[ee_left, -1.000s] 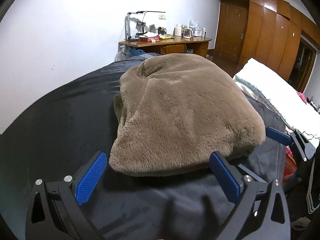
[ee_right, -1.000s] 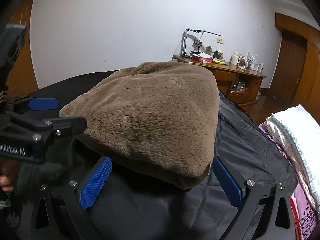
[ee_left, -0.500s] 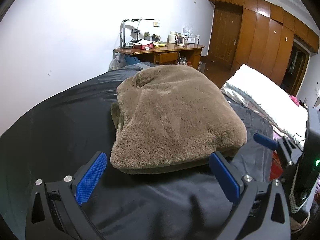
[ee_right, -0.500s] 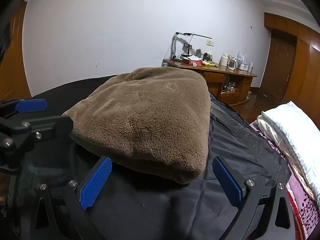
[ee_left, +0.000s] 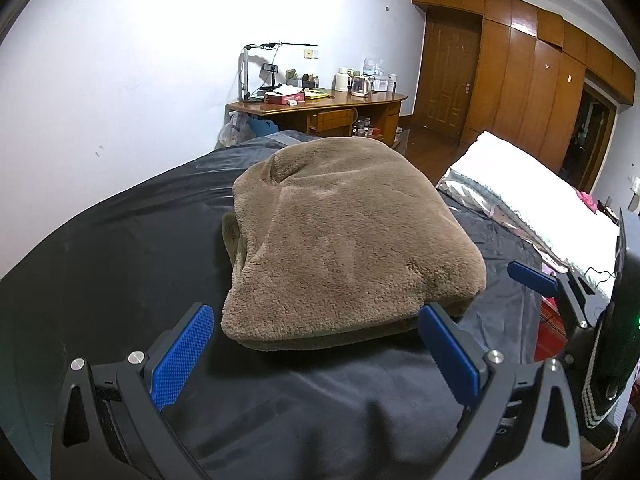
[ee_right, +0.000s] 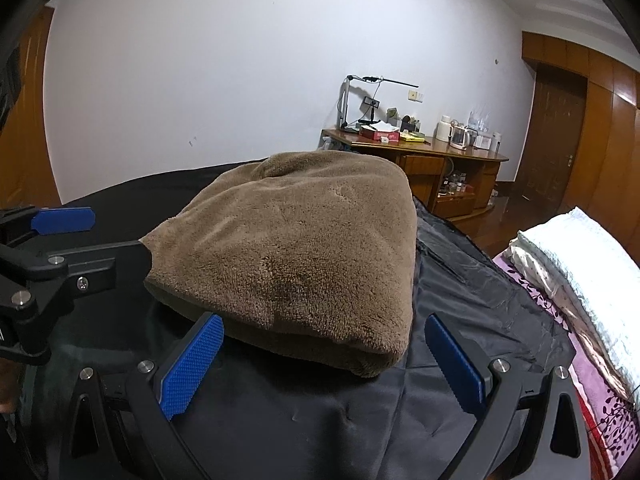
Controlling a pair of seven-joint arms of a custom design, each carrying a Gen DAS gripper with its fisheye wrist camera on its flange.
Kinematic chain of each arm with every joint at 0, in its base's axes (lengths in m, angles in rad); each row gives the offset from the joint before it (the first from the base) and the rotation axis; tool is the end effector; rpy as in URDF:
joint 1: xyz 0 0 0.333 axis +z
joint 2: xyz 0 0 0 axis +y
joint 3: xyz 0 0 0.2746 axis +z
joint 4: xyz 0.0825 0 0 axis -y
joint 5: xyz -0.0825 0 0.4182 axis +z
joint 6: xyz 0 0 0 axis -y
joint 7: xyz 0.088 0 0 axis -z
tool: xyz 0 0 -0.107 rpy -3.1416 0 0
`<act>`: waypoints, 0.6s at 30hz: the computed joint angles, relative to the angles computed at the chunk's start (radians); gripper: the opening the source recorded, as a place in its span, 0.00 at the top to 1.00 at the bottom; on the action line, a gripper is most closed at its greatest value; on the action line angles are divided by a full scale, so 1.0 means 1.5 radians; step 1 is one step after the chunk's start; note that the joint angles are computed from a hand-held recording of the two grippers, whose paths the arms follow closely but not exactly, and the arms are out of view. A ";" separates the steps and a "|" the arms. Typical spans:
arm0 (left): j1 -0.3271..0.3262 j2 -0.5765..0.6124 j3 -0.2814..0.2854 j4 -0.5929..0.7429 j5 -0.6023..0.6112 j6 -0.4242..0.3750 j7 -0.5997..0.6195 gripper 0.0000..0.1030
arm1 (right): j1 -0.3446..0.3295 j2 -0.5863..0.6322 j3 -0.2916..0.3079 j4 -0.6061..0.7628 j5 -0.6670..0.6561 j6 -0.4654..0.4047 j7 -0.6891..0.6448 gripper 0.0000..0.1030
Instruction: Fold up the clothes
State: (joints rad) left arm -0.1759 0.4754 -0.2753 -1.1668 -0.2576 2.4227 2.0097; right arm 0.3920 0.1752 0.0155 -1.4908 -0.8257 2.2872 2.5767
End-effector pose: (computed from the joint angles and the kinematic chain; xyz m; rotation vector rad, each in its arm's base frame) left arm 0.7023 -0.2815 0.5877 -1.1197 2.3581 -1.1181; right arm 0.6385 0.2563 0.6029 -1.4900 1.8994 -1.0572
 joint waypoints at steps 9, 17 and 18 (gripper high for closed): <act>0.001 -0.006 -0.001 -0.007 -0.004 0.004 0.001 0.00 | 0.002 -0.007 0.001 -0.007 -0.014 -0.004 0.005 0.01; 0.003 -0.039 -0.001 -0.067 -0.006 0.079 0.014 0.00 | 0.003 -0.006 0.004 -0.007 -0.018 -0.005 0.008 0.01; 0.002 -0.041 0.000 -0.073 -0.003 0.088 0.014 0.00 | 0.003 -0.006 0.004 -0.007 -0.018 -0.006 0.008 0.01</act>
